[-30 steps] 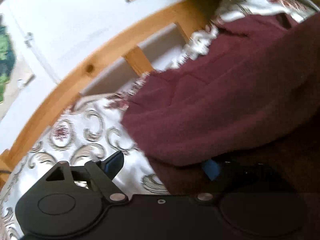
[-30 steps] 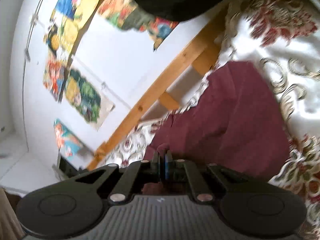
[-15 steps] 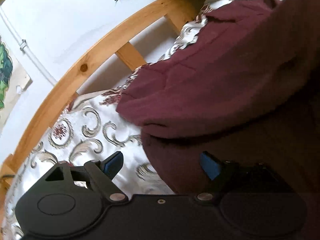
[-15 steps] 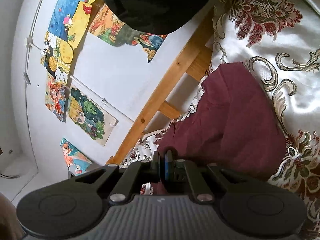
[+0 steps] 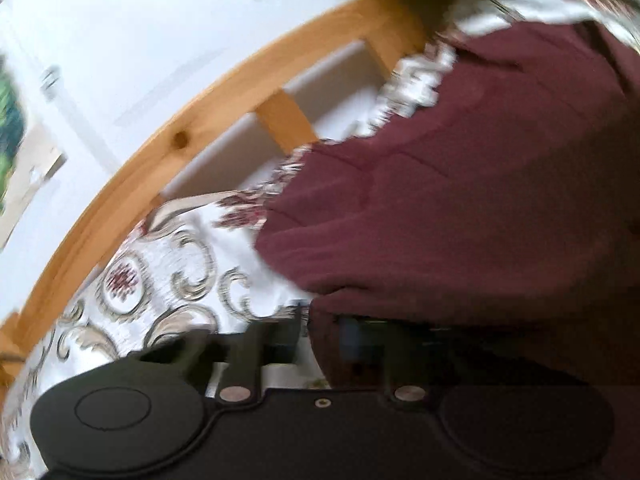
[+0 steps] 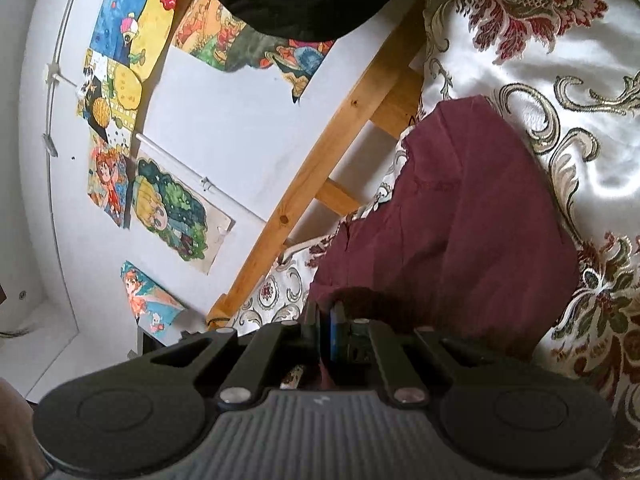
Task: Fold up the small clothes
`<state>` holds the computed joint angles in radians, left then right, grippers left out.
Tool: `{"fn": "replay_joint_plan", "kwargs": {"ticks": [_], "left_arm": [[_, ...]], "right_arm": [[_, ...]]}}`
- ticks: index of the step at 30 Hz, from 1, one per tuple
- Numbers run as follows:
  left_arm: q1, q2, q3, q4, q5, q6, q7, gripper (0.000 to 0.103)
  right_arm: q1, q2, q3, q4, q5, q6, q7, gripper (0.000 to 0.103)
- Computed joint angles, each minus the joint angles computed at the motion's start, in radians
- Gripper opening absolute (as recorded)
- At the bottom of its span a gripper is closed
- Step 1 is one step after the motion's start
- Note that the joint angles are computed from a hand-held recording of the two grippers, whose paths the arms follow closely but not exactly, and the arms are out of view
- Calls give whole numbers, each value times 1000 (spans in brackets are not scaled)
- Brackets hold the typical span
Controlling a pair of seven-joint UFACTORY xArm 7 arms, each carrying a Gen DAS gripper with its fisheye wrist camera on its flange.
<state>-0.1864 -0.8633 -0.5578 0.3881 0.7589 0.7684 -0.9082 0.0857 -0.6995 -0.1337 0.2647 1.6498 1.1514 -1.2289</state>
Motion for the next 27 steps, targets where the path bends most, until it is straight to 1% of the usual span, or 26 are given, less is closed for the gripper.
{"fn": "replay_joint_plan", "kwargs": {"ticks": [2, 4, 6, 7, 9, 10, 11, 12, 14, 15, 16, 17, 18, 19, 20, 22, 23, 24, 25, 27], "left_arm": [[-11, -61, 43, -31, -42, -27, -61, 12], [-12, -115, 65, -58, -100, -33, -114, 11], [-9, -189, 103, -103, -183, -59, -205, 11], [-7, -253, 124, -143, -243, -83, -288, 11], [9, -338, 139, -197, -333, -103, -401, 11], [14, -364, 148, -218, -373, -106, -440, 11], [13, -376, 166, -234, -406, -109, -457, 12], [11, -379, 172, -241, -423, -109, -455, 17], [5, -358, 177, -231, -433, -105, -415, 26], [1, -351, 168, -222, -431, -98, -393, 33], [-7, -351, 162, -216, -431, -89, -374, 38], [-19, -359, 160, -216, -437, -83, -361, 51], [-29, -377, 151, -219, -446, -75, -363, 64], [-42, -409, 138, -225, -454, -53, -371, 69], [-50, -433, 115, -223, -463, -26, -389, 76], [-73, -492, 79, -222, -474, 37, -422, 79], [-82, -513, 67, -223, -469, 47, -427, 81], [-92, -531, 60, -219, -458, 63, -420, 84], [-96, -538, 54, -214, -438, 61, -401, 85], [-70, -522, 67, -204, -384, -6, -347, 89]], "right_arm": [[3, 19, -2, 7, -15, 11, 13, 6], [5, 34, 8, 13, -29, 6, 34, 6], [12, 50, 13, 19, -45, 11, 51, 6], [16, 60, 14, 23, -55, 18, 61, 6], [25, 85, 18, 34, -84, 35, 77, 7], [28, 87, 29, 34, -95, 30, 81, 9], [31, 85, 41, 35, -106, 17, 84, 9], [36, 81, 56, 37, -120, 0, 86, 9], [50, 53, 93, 33, -145, -62, 86, 10], [59, 38, 107, 29, -156, -95, 86, 10], [70, 24, 118, 26, -167, -125, 86, 13], [81, 12, 122, 23, -177, -148, 90, 22], [93, 2, 121, 19, -180, -166, 94, 26], [105, -6, 115, 15, -183, -176, 96, 34], [116, -11, 106, 12, -185, -179, 99, 37], [132, -20, 96, 6, -187, -190, 99, 42], [137, -25, 92, 4, -190, -195, 97, 47], [140, -30, 86, 1, -196, -199, 95, 49], [145, -35, 86, -1, -199, -206, 94, 53], [154, -41, 81, -3, -205, -212, 98, 57]]}}
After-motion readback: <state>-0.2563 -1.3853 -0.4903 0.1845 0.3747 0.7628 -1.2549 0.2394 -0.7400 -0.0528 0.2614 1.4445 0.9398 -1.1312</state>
